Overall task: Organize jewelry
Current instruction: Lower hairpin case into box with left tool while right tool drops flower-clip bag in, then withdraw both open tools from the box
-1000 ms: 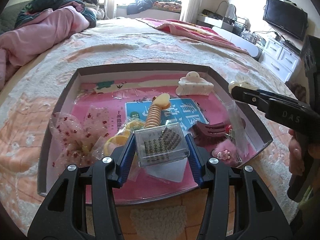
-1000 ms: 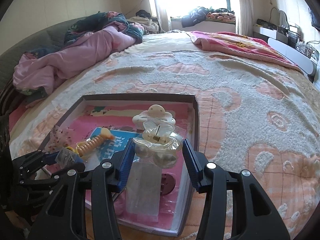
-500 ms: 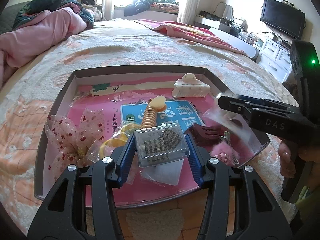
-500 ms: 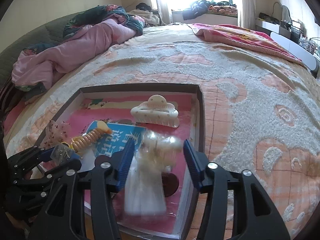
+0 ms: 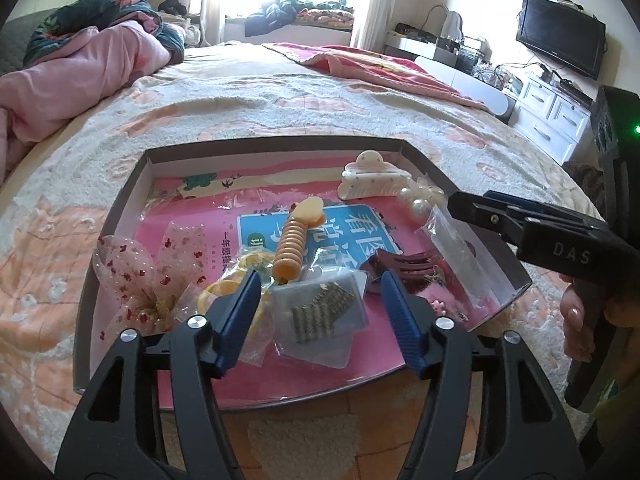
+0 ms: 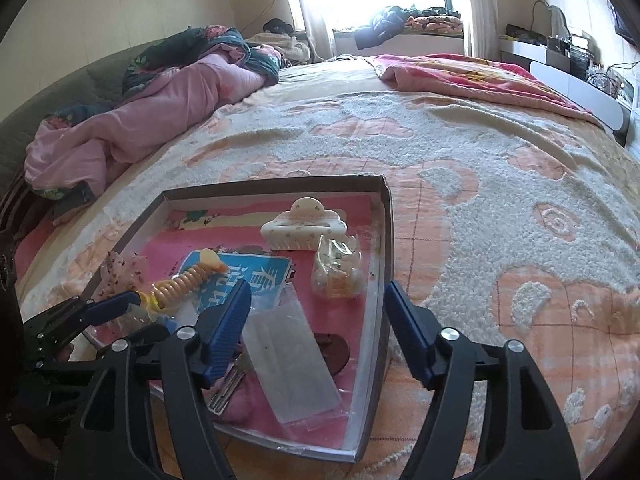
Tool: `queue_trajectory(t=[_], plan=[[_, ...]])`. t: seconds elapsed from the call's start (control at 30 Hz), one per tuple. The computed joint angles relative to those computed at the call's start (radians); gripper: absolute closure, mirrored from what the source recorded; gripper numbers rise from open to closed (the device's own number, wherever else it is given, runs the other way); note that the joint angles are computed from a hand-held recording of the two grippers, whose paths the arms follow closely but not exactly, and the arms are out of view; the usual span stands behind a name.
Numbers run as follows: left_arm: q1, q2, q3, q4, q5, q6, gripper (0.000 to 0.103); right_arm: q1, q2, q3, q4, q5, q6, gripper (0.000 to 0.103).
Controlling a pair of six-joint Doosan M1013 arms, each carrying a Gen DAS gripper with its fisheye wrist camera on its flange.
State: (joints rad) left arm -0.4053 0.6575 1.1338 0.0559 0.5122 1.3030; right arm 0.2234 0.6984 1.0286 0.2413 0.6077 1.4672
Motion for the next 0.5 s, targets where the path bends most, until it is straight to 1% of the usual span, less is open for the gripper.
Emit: queue_trajectory(t=[0.07,0.13,0.23,0.3,0.4,0.5], plan=[[0.0,-0.004,0.003,0.01,-0.004,-0.013,0.044,0.001,-0.006,0.008,-0.001,-0.008,0.001,0.032],[0.0,-0.008,0.006,0.021,-0.005,-0.029,0.042,0.002,-0.017,0.024,0.006,-0.025,-0.005,0.025],[0.001,-0.015,0.011,0.031,-0.01,-0.048,0.036,-0.004,-0.036,0.051,0.079,-0.05,-0.047,0.016],[0.001,-0.023,0.019,0.052,-0.02,-0.072,0.027,-0.007,-0.05,0.071,0.116,-0.07,-0.068,0.015],[0.001,-0.035,0.032,0.072,-0.034,-0.097,0.022,-0.007,-0.069,0.095,0.131,-0.099,-0.08,0.012],[-0.002,-0.05,0.048,0.112,-0.051,-0.14,0.012,-0.006,-0.093,0.127,0.145,-0.133,-0.091,0.01]])
